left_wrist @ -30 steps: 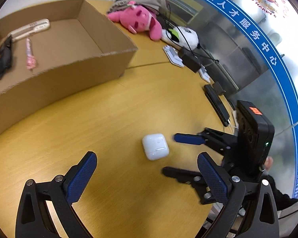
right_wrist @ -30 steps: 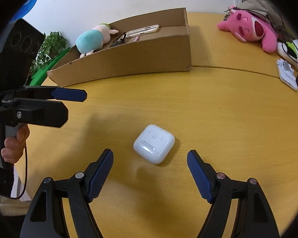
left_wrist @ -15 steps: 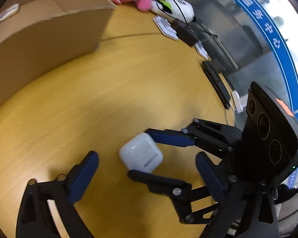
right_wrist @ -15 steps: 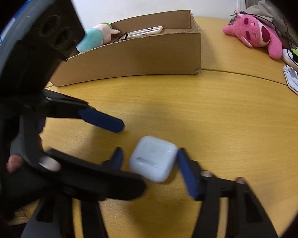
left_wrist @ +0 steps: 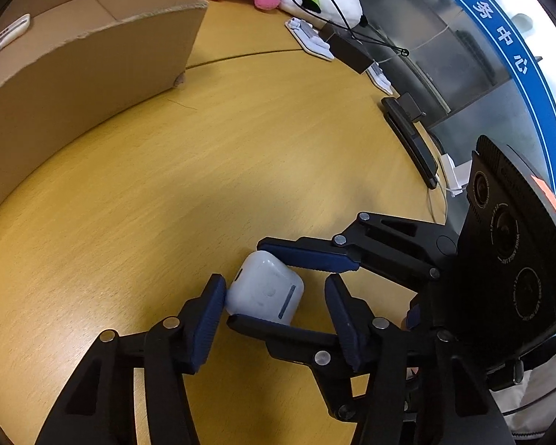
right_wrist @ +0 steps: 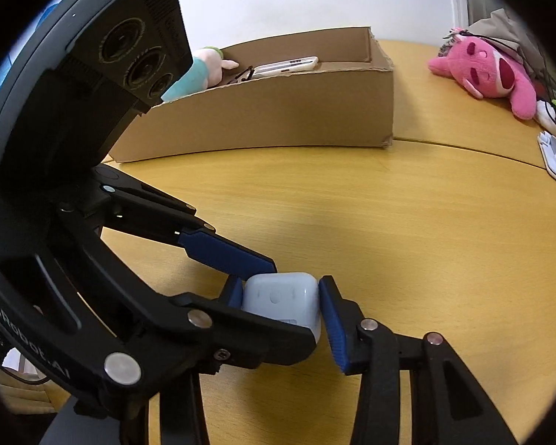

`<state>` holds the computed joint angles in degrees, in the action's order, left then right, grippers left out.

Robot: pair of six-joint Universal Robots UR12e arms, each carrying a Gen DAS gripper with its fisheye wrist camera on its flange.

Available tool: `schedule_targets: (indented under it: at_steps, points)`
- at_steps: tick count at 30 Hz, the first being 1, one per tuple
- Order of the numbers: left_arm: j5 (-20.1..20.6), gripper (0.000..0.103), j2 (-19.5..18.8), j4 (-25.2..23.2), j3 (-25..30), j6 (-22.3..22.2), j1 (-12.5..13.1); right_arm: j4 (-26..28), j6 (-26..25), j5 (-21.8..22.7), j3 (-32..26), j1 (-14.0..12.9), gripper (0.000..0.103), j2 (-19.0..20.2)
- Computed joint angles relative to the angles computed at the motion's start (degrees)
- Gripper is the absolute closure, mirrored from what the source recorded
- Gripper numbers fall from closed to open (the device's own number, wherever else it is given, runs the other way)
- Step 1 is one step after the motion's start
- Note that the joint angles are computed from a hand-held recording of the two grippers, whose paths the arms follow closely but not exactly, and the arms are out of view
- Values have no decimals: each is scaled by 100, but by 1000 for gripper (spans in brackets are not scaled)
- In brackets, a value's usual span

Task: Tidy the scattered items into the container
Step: 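Close the right gripper on the white earbud case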

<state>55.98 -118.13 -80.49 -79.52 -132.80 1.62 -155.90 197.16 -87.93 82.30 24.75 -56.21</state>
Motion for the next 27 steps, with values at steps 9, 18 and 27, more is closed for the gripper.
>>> schedule_targets:
  at_steps: [9, 18, 27]
  points:
    - [-113, 79, -49, -108, 67, -27, 143, 256, -286, 247, -161, -21, 61, 54]
    - [67, 68, -107, -520, 169, 399, 124, 303, -870, 247, -242, 79, 61, 91]
    - [-71, 82, -147, -658, 347, 368, 197, 589, -929, 469, -427, 17, 60, 136]
